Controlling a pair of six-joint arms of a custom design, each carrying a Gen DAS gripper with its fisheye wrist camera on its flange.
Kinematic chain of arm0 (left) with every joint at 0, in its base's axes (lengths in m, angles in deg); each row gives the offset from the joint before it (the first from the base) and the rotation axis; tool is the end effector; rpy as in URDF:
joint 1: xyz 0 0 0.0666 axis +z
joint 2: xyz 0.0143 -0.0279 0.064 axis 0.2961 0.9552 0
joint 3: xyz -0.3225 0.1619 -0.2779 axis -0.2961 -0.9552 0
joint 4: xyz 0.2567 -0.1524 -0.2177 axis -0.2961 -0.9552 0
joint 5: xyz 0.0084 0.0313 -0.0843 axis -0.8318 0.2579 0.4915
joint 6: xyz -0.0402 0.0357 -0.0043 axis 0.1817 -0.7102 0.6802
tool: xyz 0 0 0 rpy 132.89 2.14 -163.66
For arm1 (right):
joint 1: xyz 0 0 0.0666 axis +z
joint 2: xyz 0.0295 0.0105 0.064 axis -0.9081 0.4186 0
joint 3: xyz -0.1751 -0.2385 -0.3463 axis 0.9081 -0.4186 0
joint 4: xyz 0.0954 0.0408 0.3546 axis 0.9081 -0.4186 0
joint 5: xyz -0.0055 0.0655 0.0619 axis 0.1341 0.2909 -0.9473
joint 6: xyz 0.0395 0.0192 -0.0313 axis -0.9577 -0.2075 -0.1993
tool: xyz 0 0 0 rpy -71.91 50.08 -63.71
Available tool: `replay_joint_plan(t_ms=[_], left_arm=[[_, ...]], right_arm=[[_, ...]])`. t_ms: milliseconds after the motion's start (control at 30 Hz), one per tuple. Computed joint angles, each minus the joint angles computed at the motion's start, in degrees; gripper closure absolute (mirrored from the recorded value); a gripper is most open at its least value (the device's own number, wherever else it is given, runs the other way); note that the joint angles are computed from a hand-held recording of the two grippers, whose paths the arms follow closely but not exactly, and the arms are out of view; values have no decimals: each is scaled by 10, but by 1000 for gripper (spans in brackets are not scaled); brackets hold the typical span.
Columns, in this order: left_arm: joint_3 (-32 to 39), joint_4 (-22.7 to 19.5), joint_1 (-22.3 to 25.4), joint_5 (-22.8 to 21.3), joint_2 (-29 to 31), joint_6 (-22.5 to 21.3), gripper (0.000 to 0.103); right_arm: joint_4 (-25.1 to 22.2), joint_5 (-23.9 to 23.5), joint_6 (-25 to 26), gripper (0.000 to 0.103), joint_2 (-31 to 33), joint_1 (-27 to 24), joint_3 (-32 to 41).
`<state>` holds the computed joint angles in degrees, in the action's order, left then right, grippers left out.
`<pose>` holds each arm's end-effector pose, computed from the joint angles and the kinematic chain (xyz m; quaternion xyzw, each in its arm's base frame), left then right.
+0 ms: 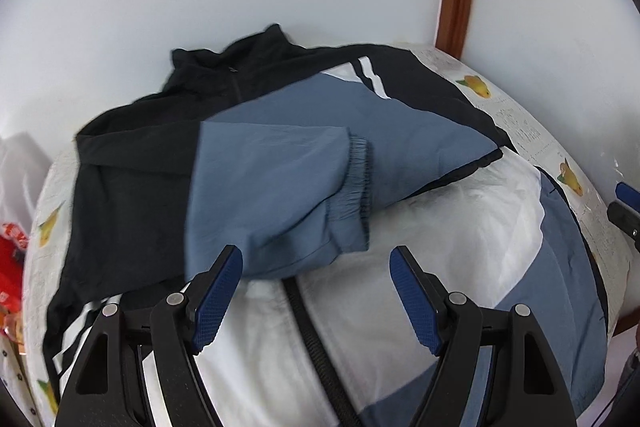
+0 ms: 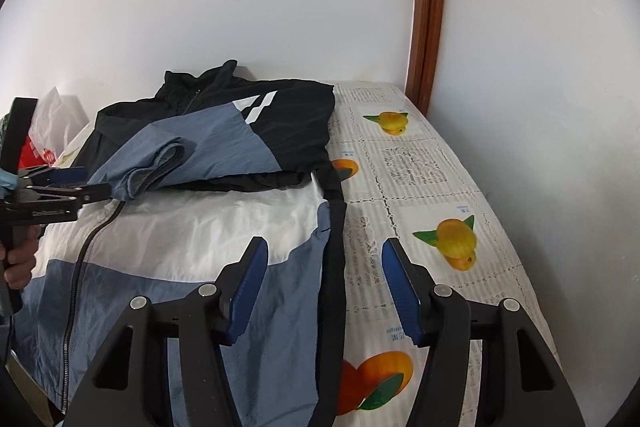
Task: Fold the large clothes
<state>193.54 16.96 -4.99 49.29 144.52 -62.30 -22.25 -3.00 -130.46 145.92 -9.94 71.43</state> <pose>0.5250 -0.2220 0.5522 0.3468 0.8801 -0.1014 0.3081 0.2784 0.3548 0.5050 0.2136 0.8822 -0.0780 0.4122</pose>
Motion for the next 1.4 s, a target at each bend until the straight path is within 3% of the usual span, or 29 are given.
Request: replay_joint_plan(t_ms=[233,367,433,500,867,933,1233,1400], left_arm=[[26,-23,-21,-21,45,4,31],[16,-6,-20,-41,51,25,56],[14,-2,-14,-13,46,15,71],[9,7,-11,-7,37,8,73],[38,41,68,42,17,36,78],[58,43,91,36,27,56,88],[133,12,164,58,89,127,91],[162,-40,185,61,128,141,89]], right_arm=[[52,-5,51,44,-4,-16,-25],[69,-15,67,45,2,-24,-29],[78,-20,73,45,4,-25,-30],[79,-27,78,45,11,-26,-26],[54,-25,128,45,68,-27,79],[54,-26,152,45,83,-32,105],[43,-44,221,45,157,-67,221],[51,-48,242,44,179,-87,245]])
